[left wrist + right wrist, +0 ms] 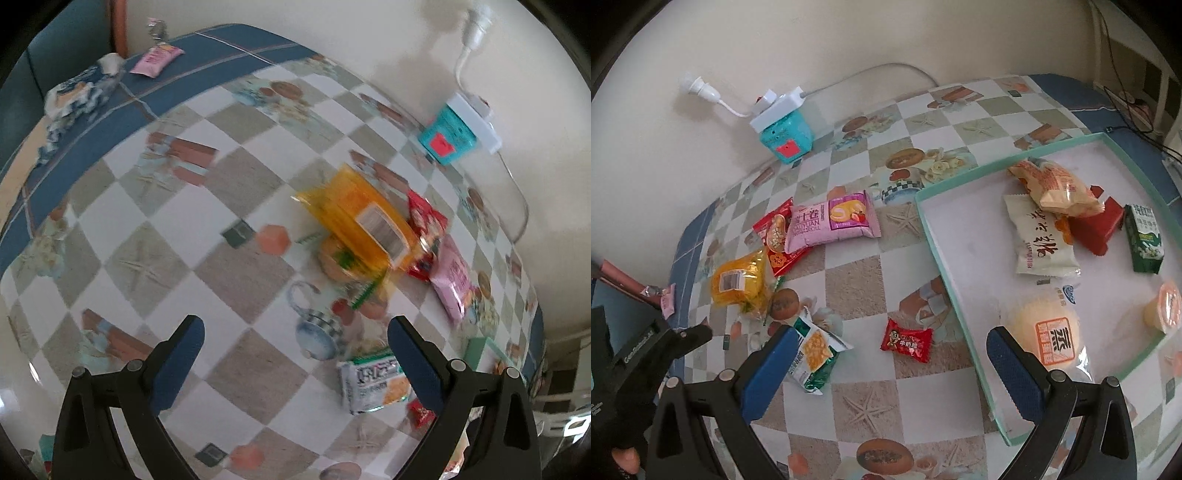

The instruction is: Organize snacks

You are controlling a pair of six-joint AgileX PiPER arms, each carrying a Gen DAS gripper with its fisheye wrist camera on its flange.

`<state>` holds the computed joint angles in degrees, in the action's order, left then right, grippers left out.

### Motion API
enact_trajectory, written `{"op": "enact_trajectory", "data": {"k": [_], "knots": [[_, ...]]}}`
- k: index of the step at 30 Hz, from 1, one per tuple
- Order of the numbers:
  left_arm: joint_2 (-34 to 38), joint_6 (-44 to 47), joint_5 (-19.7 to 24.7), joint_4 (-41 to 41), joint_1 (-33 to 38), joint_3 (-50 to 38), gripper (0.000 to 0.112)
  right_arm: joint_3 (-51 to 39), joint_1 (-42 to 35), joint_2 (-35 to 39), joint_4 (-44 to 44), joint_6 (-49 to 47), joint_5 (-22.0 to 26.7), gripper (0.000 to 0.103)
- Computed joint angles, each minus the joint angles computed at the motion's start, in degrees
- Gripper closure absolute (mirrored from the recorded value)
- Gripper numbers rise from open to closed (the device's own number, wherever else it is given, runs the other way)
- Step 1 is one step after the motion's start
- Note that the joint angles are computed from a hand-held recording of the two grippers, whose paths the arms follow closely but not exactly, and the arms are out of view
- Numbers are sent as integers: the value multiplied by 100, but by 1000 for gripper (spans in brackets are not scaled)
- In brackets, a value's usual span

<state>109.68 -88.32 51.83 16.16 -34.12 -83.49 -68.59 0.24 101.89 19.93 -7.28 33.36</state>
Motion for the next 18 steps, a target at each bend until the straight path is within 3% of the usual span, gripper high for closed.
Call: {"op": "enact_trajectory", "data": {"k": [6, 12, 18], "knots": [[639, 825, -117, -584, -43, -675, 13, -181, 9, 186, -640, 417, 39, 0], [1250, 1395, 27, -1067, -18, -1415, 13, -458, -25, 392, -1831, 1463, 286, 0], [1859, 1801, 542, -1217, -90, -2302, 13, -580, -119, 527, -1782, 1313, 309, 0]]}}
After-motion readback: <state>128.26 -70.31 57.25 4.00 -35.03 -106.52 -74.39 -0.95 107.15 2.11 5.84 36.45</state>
